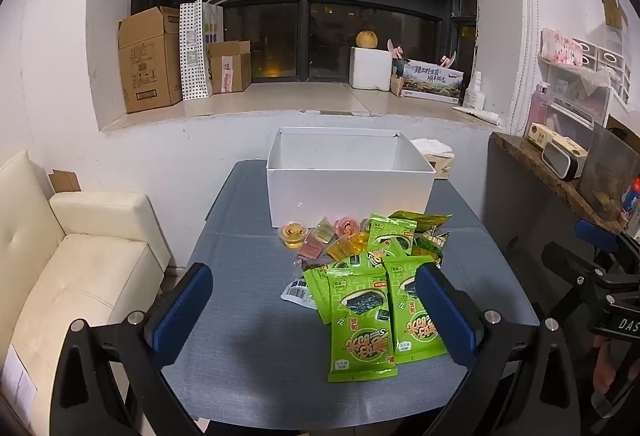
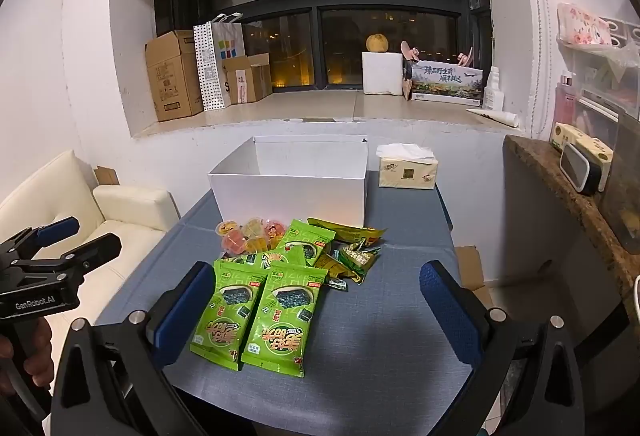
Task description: Organize snacks
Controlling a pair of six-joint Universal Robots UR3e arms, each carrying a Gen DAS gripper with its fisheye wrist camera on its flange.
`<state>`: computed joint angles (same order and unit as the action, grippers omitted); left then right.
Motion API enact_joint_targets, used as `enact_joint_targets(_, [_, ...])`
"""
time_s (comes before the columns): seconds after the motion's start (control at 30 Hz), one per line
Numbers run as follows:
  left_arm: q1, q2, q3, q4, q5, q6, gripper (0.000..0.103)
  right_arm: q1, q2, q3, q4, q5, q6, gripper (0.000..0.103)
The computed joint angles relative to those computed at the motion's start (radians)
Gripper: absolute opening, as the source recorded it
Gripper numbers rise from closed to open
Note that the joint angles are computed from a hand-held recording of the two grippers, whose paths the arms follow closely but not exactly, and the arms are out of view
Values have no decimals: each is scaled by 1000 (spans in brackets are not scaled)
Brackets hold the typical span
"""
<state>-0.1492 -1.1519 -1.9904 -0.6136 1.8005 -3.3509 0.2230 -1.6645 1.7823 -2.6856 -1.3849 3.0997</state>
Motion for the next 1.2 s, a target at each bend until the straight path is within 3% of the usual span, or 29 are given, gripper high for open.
enact_joint_targets(1.2, [-12,8,10,-15,6,2,103,8,-7,15,-19,-9,0,103])
